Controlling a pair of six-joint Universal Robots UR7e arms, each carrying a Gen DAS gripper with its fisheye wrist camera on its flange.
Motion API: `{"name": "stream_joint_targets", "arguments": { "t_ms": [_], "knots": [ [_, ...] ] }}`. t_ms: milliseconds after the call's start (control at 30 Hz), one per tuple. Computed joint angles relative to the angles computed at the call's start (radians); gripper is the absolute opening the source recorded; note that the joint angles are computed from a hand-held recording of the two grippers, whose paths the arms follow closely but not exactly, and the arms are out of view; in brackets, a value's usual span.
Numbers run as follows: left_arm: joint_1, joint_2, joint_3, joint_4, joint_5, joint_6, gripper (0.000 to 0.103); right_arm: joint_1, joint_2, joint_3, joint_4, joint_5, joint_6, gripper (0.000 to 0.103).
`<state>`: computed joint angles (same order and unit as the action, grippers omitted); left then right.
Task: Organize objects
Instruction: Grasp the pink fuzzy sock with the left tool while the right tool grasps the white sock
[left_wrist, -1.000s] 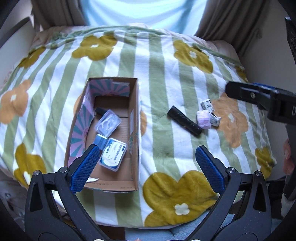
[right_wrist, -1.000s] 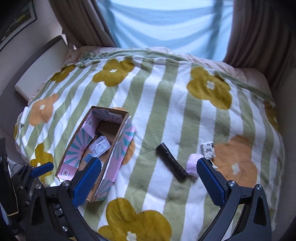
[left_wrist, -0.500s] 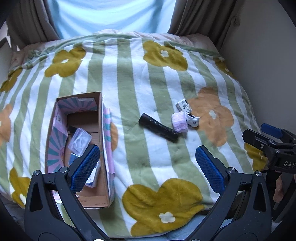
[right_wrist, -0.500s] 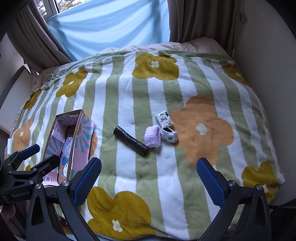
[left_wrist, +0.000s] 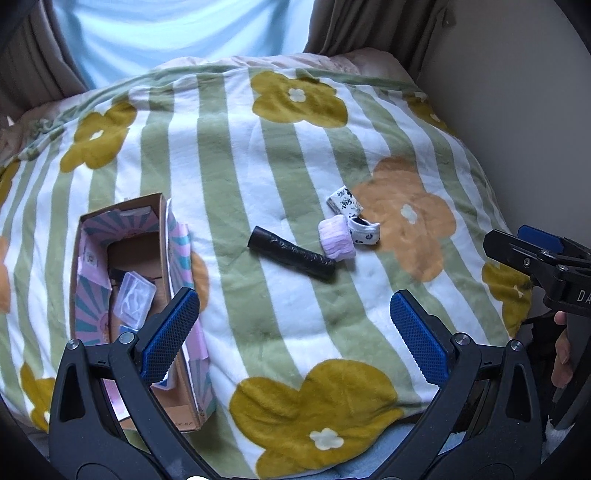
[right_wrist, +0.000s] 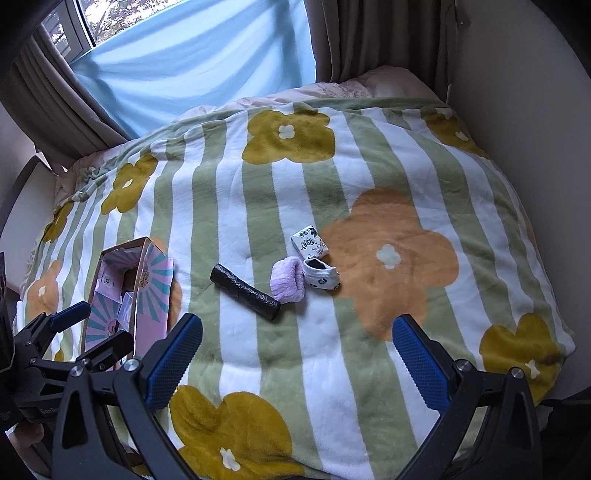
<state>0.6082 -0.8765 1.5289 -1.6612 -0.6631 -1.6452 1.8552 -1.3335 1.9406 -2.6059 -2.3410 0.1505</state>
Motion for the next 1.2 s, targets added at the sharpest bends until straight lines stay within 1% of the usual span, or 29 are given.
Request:
{"name": "stream_joint_targets", "arguments": {
  "t_ms": [133, 267, 400, 467, 567, 667, 767, 833, 867, 900, 967, 1100, 1200],
  "knots": [
    [0.034, 0.02, -0.014, -0.084, 0.0, 0.12, 0.103, -0.037, 0.012, -0.022, -0.008, 0.026, -0.007, 0.102],
    [0.088, 0.051, -0.03, -0.207, -0.013, 0.281, 0.103, -0.102, 0.031, -0.046, -0.019, 0.085, 0.002, 0.102],
    [0.155, 0.097, -0.052, -0.326, -0.029, 0.453, 0.103, -0.175, 0.075, -0.066, -0.052, 0.138, 0.006, 0.102],
    [0.192, 0.125, -0.063, -0.394, -0.044, 0.548, 0.103, -0.213, 0.101, -0.075, -0.071, 0.166, 0.005, 0.102],
    [0.246, 0.169, -0.087, -0.478, -0.073, 0.66, 0.103, -0.269, 0.144, -0.092, -0.096, 0.207, 0.006, 0.102],
    [0.299, 0.212, -0.112, -0.562, -0.119, 0.738, 0.103, -0.32, 0.18, -0.113, -0.103, 0.258, 0.023, 0.096],
    [0.345, 0.246, -0.129, -0.643, -0.174, 0.787, 0.103, -0.361, 0.209, -0.131, -0.107, 0.312, 0.057, 0.096],
    [0.373, 0.266, -0.136, -0.693, -0.212, 0.8, 0.102, -0.382, 0.226, -0.142, -0.107, 0.343, 0.082, 0.094],
    [0.386, 0.273, -0.138, -0.712, -0.231, 0.801, 0.101, -0.389, 0.233, -0.148, -0.102, 0.351, 0.094, 0.092],
    [0.397, 0.28, -0.142, -0.724, -0.246, 0.8, 0.101, -0.397, 0.242, -0.153, -0.098, 0.361, 0.105, 0.089],
    [0.414, 0.295, -0.15, -0.75, -0.27, 0.801, 0.099, -0.409, 0.253, -0.163, -0.091, 0.379, 0.119, 0.087],
    [0.436, 0.321, -0.179, -0.752, -0.302, 0.818, 0.095, -0.42, 0.274, -0.175, -0.076, 0.39, 0.135, 0.084],
    [0.455, 0.331, -0.182, -0.782, -0.35, 0.815, 0.093, -0.43, 0.283, -0.173, -0.087, 0.403, 0.151, 0.083]
  ]
}}
